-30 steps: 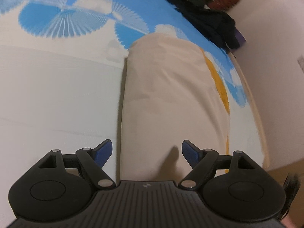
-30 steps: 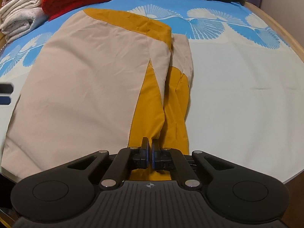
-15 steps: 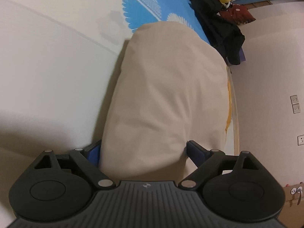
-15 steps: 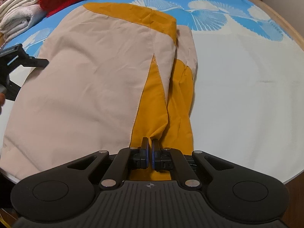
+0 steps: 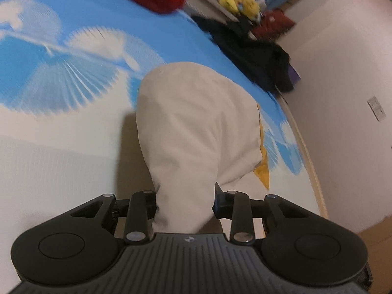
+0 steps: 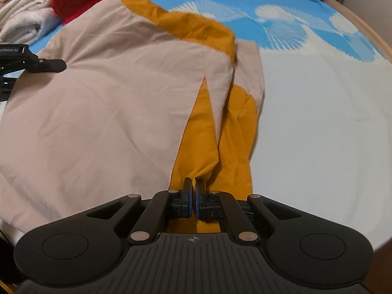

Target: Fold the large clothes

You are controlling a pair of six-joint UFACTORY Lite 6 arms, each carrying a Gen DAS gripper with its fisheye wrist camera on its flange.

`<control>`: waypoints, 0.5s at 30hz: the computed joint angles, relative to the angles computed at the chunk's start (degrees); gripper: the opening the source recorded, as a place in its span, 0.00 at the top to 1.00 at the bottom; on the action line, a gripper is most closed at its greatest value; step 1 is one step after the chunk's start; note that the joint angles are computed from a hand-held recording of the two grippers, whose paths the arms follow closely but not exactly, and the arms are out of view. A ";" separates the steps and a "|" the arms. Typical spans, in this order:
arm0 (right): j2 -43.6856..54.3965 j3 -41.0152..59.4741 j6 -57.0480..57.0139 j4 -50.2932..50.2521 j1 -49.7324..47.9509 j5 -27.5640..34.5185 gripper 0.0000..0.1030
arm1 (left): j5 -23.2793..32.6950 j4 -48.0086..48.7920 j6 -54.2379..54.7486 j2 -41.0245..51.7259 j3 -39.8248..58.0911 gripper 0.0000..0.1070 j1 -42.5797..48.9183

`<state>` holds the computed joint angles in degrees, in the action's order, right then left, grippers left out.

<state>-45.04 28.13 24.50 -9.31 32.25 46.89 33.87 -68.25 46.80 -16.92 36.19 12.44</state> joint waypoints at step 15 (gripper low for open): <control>27.66 14.68 32.91 -21.06 23.71 -13.52 0.99 | 12.80 13.76 10.70 7.52 11.97 0.29 31.75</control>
